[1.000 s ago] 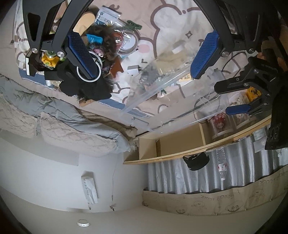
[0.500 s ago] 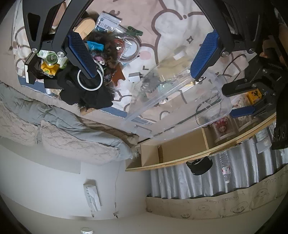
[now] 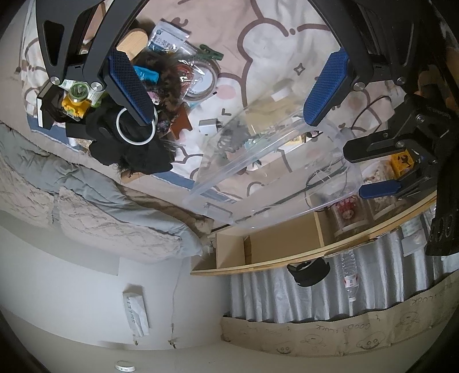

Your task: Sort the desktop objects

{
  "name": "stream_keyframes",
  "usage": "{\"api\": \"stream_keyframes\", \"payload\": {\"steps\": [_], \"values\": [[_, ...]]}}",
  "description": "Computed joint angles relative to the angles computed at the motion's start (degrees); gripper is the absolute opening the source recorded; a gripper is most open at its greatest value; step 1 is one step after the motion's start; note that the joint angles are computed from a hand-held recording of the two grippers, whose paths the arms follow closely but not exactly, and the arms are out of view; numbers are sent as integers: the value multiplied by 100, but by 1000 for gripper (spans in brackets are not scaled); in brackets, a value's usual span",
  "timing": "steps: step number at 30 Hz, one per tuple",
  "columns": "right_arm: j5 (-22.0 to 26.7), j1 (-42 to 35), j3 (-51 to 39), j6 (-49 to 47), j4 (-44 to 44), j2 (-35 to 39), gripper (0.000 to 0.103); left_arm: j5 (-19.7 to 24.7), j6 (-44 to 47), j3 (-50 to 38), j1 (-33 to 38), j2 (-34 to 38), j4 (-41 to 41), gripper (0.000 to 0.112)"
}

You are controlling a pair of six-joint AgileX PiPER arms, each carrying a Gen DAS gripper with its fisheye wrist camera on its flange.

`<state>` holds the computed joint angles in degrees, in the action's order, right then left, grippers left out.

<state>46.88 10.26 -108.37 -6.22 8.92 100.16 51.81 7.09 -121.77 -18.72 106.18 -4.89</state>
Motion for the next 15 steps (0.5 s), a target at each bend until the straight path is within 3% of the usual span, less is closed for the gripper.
{"api": "stream_keyframes", "payload": {"steps": [15], "values": [[-89, 8, 31, -26, 33, 24, 103, 48, 7, 90, 29, -41, 59, 103]]}}
